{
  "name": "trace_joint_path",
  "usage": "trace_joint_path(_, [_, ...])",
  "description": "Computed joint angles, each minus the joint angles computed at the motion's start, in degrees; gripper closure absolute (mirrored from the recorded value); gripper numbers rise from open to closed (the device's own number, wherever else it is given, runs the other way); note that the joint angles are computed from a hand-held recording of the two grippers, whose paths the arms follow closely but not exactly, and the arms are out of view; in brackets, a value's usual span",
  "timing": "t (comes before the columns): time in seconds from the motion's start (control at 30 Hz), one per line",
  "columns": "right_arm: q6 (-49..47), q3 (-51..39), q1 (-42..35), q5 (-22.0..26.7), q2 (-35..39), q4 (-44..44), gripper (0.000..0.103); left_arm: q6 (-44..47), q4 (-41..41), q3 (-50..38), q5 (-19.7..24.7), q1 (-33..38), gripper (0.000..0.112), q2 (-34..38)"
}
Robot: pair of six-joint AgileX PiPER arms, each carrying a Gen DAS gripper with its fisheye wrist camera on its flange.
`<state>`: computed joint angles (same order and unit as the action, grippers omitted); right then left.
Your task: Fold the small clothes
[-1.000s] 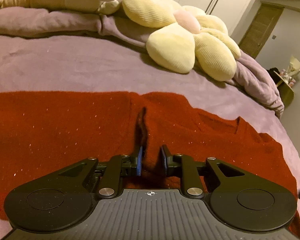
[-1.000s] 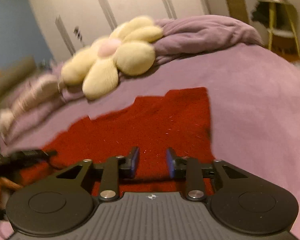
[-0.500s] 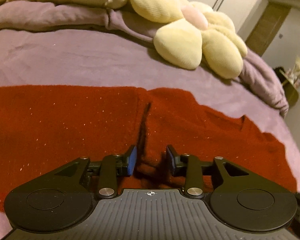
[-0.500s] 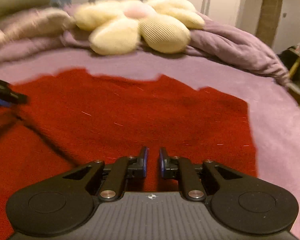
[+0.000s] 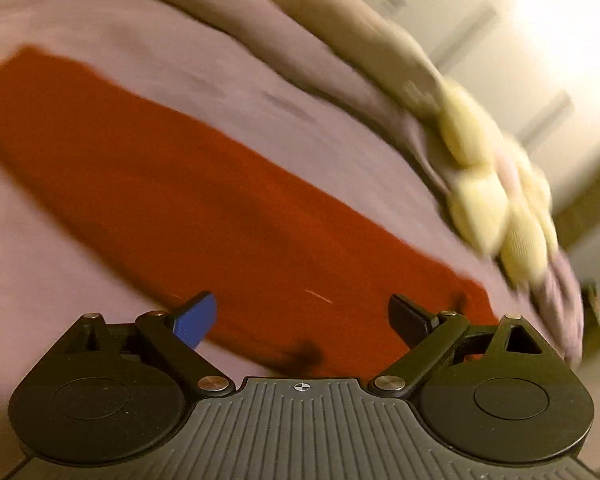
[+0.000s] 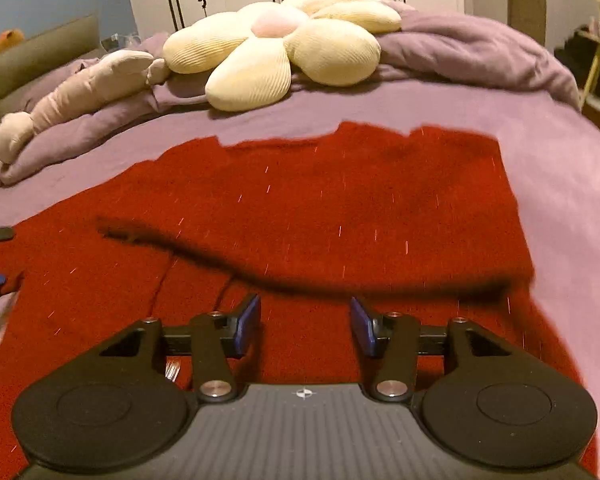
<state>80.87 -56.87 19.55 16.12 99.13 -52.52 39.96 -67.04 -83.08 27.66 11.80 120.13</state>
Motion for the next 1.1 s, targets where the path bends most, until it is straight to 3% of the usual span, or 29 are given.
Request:
trace_joint_path(0.1, [13.7, 5.3, 4.0, 2.7, -3.6, -11.2, 0.054, -4.7, 0.9, 0.9, -2.3, 5.8, 0.021, -0.1])
trace_joint_path(0.2, [13.8, 5.8, 6.2, 5.5, -4.2, -10.6, 0.054, -4.9, -4.2, -1.7, -1.0, 10.4, 0.029, 2.5])
trace_joint_path(0.37, [10.3, 3.5, 8.0, 8.9, -2.6, -5.4, 0.054, -15.5, 1.6, -10.0, -1.0, 13.0, 0.062, 8.2])
trace_joint_path(0.43, [9.8, 3.0, 8.8, 10.2, -2.3, -4.7, 0.054, -20.4, 6.7, -13.7, -0.5, 13.0, 0.082, 10.1])
trace_joint_path(0.5, [8.9, 2.4, 9.1, 11.0, -2.0, -3.8, 0.054, -24.5, 11.6, -16.7, 0.1, 12.8, 0.093, 11.7])
trace_joint_path(0.7, [6.9, 1.3, 9.4, 12.3, -1.5, -1.7, 0.054, -18.5, 9.1, -16.5, 0.1, 13.5, 0.101, 11.8])
trace_joint_path(0.9, [7.1, 1.5, 9.4, 12.6, -2.1, -1.3, 0.054, -8.3, 8.6, -12.6, -2.9, 11.4, 0.101, 6.5])
trace_joint_path(1.1, [10.5, 4.6, 8.8, 11.7, -5.2, -3.7, 0.054, -1.3, 8.3, -11.1, -2.7, 5.6, 0.101, -0.1])
